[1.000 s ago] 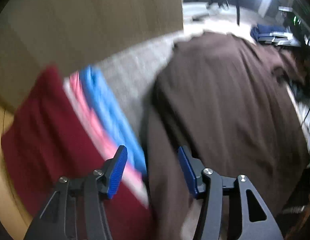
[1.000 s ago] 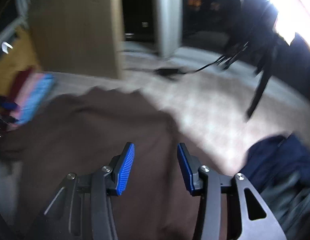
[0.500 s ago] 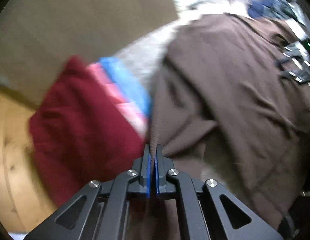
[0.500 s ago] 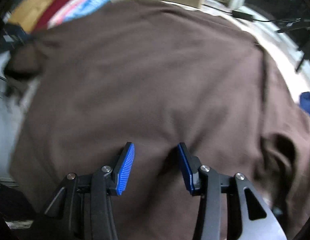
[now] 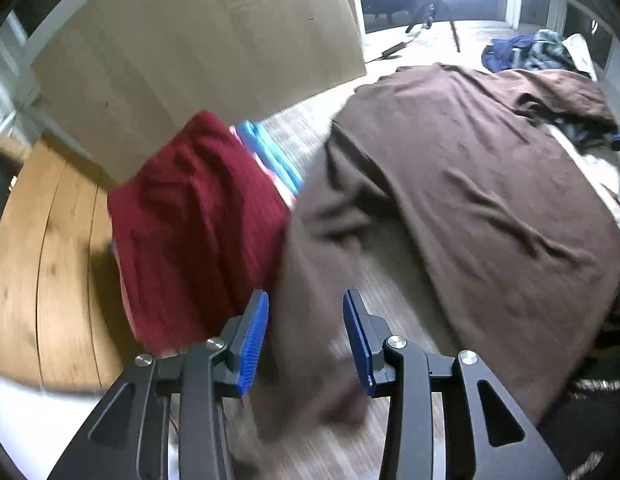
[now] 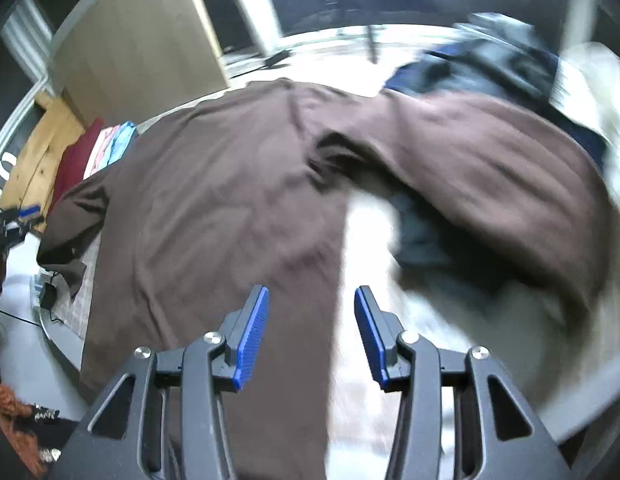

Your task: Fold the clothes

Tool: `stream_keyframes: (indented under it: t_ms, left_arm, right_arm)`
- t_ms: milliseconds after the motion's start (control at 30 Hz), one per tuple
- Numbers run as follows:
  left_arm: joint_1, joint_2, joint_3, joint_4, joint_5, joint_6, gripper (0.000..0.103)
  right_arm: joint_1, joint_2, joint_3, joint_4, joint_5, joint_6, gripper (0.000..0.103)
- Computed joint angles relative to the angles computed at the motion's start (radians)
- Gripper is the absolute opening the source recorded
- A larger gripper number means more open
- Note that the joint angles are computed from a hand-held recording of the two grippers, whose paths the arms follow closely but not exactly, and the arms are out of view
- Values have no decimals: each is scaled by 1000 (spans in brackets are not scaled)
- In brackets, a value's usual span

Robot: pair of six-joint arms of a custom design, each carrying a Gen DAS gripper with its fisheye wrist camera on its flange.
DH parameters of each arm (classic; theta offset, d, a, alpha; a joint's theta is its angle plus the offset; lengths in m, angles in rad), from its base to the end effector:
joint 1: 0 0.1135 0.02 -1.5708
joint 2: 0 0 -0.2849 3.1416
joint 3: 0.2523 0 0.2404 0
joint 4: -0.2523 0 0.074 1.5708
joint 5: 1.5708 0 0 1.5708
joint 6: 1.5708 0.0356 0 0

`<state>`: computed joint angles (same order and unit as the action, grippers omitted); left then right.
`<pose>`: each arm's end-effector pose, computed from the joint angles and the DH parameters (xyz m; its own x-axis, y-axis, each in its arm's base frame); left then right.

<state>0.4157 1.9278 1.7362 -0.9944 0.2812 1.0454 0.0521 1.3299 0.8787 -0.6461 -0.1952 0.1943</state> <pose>0.3700 0.1525 0.2947 -0.6785 0.6090 -0.4108 0.5868 0.7857 0.1957 0.2367 0.0193 0.2457 -0.8990 0.1428 -0.4141 0.0348 0.9657 0.2574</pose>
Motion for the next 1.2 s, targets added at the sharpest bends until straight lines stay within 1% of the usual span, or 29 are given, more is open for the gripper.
stream_keyframes:
  t_ms: [67, 133, 167, 200, 233, 300, 400, 533, 667, 700, 767, 867, 900, 933, 967, 1000, 1067, 1133, 1200]
  left_arm:
    - [84, -66, -68, -82, 64, 34, 38]
    - [160, -109, -118, -202, 116, 61, 44]
    - [197, -136, -180, -246, 133, 86, 45]
    - [216, -167, -260, -247, 137, 108, 45]
    - [228, -205, -358, -237, 127, 131, 46]
    - [233, -275, -532, -194, 97, 155, 45]
    - [209, -357, -740, -92, 64, 169, 45]
    - [211, -436, -890, 24, 64, 190, 46]
    - [204, -419, -967, 153, 56, 180, 46]
    - [193, -414, -982, 183, 50, 173, 46]
    - [172, -407, -994, 194, 60, 164, 45]
    - [143, -398, -1006, 198, 82, 160, 40]
    - [132, -394, -1007, 194, 86, 155, 23]
    - [123, -381, -998, 177, 87, 146, 12]
    - [119, -347, -963, 127, 83, 128, 7]
    - [124, -320, -921, 67, 85, 112, 7]
    - [160, -299, -827, -74, 119, 138, 6]
    - [216, -286, -701, -245, 168, 183, 7]
    - [265, -263, -575, -404, 208, 225, 7]
  right_arm:
    - [-50, -125, -90, -34, -41, -6, 44]
    - [-83, -240, -204, -38, -101, 17, 44]
    - [-98, -287, -254, -55, -125, 6, 44]
    - [-114, -332, -294, -83, -140, -16, 44]
    - [-94, -348, -346, -74, -126, -12, 44]
    - [-26, -336, -442, -13, -90, 19, 44]
    - [32, -343, -541, 68, -94, 39, 44]
    - [65, -349, -591, 139, -101, 64, 44]
    - [94, -337, -607, 192, -101, 63, 44]
    - [97, -332, -617, 208, -105, 61, 44]
    - [119, -336, -623, 215, -108, 63, 44]
    - [180, -347, -618, 209, -96, 69, 44]
    - [196, -348, -618, 213, -90, 66, 39]
    - [197, -346, -620, 220, -101, 61, 18]
    - [187, -339, -621, 227, -124, 51, 11]
    - [148, -346, -616, 215, -171, 31, 8]
    - [33, -376, -587, 152, -291, -27, 7]
    - [-126, -417, -525, 23, -432, -132, 7]
    - [-297, -416, -443, -133, -571, -267, 7]
